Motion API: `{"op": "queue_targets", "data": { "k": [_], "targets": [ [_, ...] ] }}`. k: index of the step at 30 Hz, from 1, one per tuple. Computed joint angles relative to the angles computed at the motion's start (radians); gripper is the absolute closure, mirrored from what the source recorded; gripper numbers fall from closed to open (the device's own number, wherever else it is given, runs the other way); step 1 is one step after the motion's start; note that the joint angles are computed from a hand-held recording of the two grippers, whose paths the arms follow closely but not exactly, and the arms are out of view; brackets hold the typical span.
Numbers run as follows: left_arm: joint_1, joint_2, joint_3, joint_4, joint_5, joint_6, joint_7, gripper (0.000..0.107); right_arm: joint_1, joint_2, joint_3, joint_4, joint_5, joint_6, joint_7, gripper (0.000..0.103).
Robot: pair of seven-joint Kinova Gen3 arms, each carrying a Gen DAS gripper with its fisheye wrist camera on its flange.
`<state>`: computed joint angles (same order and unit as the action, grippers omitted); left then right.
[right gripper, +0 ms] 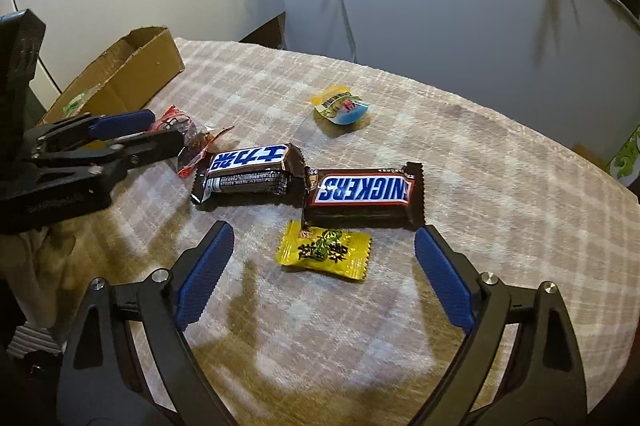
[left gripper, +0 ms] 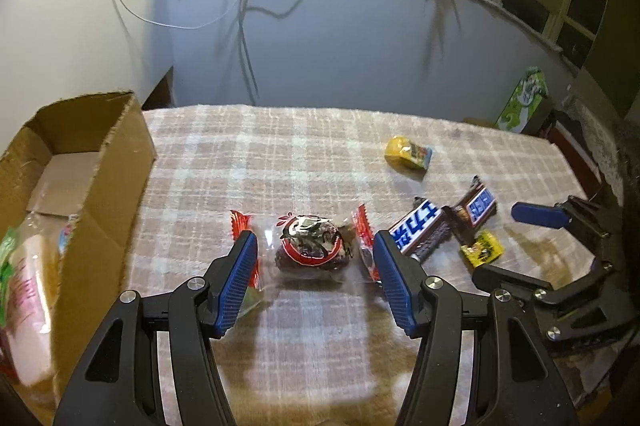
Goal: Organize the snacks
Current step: 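Grasp the red-wrapped chocolate with the left tool while the right tool grasps the yellow candy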
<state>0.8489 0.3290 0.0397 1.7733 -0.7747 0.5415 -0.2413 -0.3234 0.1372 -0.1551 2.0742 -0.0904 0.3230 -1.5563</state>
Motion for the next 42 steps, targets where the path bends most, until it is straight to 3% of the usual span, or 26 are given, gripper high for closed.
{"op": "queue_targets", "data": {
  "k": [3, 8, 12, 16, 21, 24, 25, 26, 28, 31, 33, 35, 37, 42],
  "targets": [
    [-0.003, 0.012, -0.006, -0.001, -0.001, -0.004, 0.003, 0.048, -0.027, 0.010, 0.015, -0.006, 0.037, 0.002, -0.044, 0.013],
    [0.010, 0.014, -0.019, 0.006, -0.027, -0.015, 0.014, 0.048, -0.026, 0.028, 0.002, -0.015, 0.045, 0.026, -0.045, 0.030],
    [0.021, 0.013, -0.026, 0.019, -0.060, -0.023, 0.025, 0.048, -0.066, 0.020, 0.030, -0.002, 0.109, 0.017, -0.103, 0.032],
    [0.030, 0.013, -0.035, 0.019, -0.079, -0.009, 0.058, 0.047, -0.091, 0.016, 0.045, 0.000, 0.171, 0.020, -0.162, 0.048],
    [0.025, 0.014, -0.028, 0.024, -0.099, -0.011, 0.079, 0.048, -0.081, 0.016, 0.031, 0.000, 0.182, 0.017, -0.157, 0.053],
    [0.046, 0.021, -0.029, 0.021, -0.136, 0.013, 0.092, 0.053, -0.082, 0.012, 0.030, 0.007, 0.190, 0.007, -0.160, 0.062],
    [0.051, 0.024, -0.025, 0.019, -0.152, 0.024, 0.100, 0.059, -0.080, 0.011, 0.030, 0.008, 0.189, 0.005, -0.159, 0.068],
    [0.075, 0.028, -0.035, 0.013, -0.178, 0.052, 0.125, 0.073, -0.069, 0.010, 0.021, 0.008, 0.174, 0.003, -0.143, 0.069],
    [0.079, 0.020, -0.036, 0.020, -0.209, 0.063, 0.165, 0.088, -0.048, 0.012, 0.008, 0.007, 0.142, 0.001, -0.108, 0.070],
    [0.038, 0.005, -0.005, 0.035, -0.209, 0.042, 0.153, 0.088, -0.041, 0.011, 0.005, 0.008, 0.123, 0.000, -0.082, 0.070],
    [0.018, 0.000, 0.015, 0.033, -0.191, 0.044, 0.122, 0.085, -0.037, 0.007, 0.003, 0.013, 0.110, -0.004, -0.069, 0.070],
    [0.008, -0.003, 0.026, 0.027, -0.169, 0.045, 0.107, 0.057, -0.040, 0.007, 0.006, 0.013, 0.107, -0.005, -0.067, 0.070],
    [0.006, -0.003, 0.030, 0.024, -0.167, 0.038, 0.099, 0.041, -0.033, 0.006, 0.002, 0.014, 0.091, -0.006, -0.052, 0.070],
    [0.028, 0.064, 0.034, -0.051, -0.120, 0.132, 0.010, 0.032, -0.017, 0.005, -0.007, 0.016, 0.056, -0.006, -0.011, 0.070]
  ]
}}
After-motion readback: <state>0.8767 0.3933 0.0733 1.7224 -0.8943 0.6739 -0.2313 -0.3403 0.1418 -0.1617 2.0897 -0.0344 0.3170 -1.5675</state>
